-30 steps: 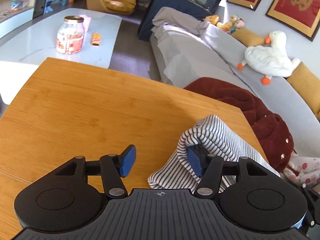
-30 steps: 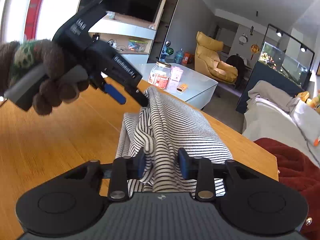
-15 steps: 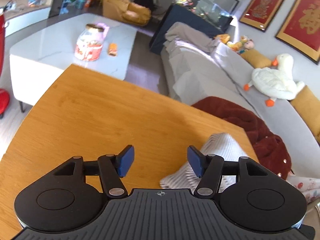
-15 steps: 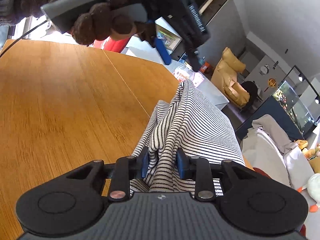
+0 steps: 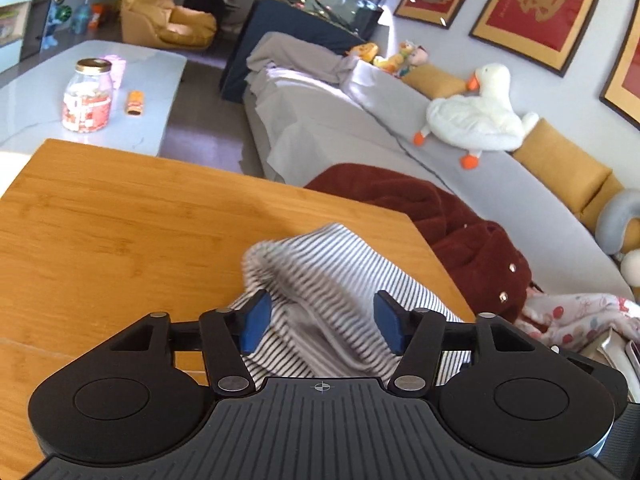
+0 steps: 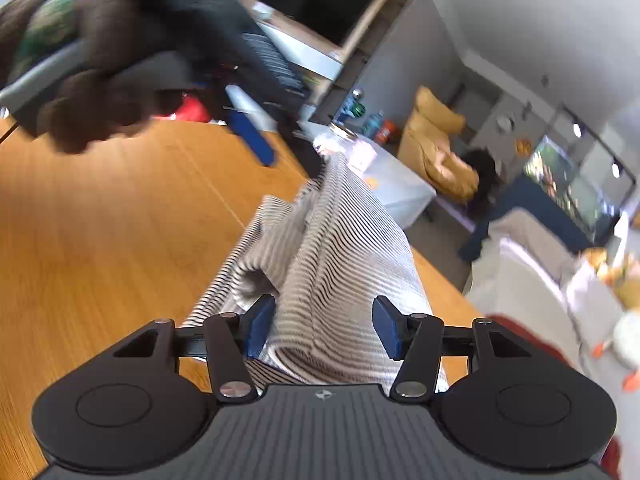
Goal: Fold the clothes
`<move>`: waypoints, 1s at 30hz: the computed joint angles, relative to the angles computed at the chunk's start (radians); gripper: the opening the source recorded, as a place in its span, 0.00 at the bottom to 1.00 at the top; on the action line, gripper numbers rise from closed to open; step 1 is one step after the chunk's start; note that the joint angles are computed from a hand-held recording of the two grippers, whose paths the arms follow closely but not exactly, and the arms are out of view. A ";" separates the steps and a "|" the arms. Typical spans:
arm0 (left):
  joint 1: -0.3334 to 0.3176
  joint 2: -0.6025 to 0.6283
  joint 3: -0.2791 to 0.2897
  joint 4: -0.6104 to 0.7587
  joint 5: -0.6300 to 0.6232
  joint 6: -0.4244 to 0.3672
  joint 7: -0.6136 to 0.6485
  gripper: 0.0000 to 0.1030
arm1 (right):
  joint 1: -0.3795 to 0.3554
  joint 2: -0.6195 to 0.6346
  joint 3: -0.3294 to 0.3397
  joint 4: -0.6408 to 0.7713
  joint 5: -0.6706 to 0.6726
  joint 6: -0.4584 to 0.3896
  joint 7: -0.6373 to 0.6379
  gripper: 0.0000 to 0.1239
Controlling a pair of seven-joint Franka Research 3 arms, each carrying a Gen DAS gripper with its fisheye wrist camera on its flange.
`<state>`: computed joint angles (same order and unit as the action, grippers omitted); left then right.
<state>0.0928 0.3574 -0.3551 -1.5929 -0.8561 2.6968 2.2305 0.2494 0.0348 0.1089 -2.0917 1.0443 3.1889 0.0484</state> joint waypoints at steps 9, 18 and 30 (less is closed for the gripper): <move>0.033 -0.040 0.016 -0.085 -0.175 -0.258 0.079 0.35 | -0.061 -0.050 -0.090 0.109 0.011 -0.392 0.310 0.09; -0.028 -0.021 0.047 -0.084 -0.142 -0.237 0.098 0.36 | -0.111 -0.013 -0.115 0.178 0.028 -0.724 0.528 0.10; -0.035 -0.051 0.055 -0.119 -0.146 -0.212 0.137 0.37 | -0.144 0.042 -0.100 0.207 0.011 -0.732 0.597 0.11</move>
<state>0.0574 0.3064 -0.3004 -1.7122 -1.0023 2.4845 2.3676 0.1050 0.0767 0.0092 -1.8848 1.0548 2.4571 0.6452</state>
